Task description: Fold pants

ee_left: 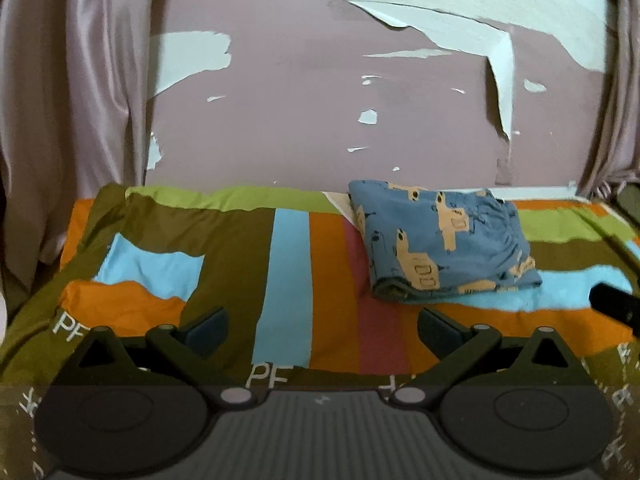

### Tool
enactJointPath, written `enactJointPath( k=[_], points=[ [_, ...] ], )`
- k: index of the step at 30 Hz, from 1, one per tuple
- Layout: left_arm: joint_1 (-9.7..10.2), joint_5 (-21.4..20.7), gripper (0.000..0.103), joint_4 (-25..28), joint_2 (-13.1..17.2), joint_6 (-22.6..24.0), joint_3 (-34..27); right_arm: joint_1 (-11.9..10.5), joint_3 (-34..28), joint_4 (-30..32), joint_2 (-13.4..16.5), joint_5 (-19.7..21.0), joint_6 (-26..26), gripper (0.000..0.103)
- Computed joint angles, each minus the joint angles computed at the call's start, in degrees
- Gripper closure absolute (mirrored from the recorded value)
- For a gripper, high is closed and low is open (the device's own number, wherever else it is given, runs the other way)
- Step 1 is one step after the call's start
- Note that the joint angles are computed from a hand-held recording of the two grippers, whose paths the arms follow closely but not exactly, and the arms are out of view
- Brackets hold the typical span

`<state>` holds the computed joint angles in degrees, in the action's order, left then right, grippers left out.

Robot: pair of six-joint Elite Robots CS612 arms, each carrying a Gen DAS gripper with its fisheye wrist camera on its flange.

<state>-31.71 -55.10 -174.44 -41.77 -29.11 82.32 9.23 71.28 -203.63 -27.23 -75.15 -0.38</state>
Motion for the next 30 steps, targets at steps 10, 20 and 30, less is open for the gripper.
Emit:
enactJointPath(
  k=[10,20,30],
  points=[
    [-0.25,-0.5,0.0,-0.8,0.1,1.8,0.8,0.1,0.3,0.6,0.1,-0.5,-1.0,0.001],
    [-0.16,-0.8,0.0,-0.3,0.1,1.6,0.7,0.1,0.2,0.7,0.1,-0.4,-0.6,0.001],
    [-0.14,-0.3,0.0,0.1,0.1,1.4,0.6,0.1,0.3,1.1,0.0,-0.5,-0.7,0.001]
  ],
)
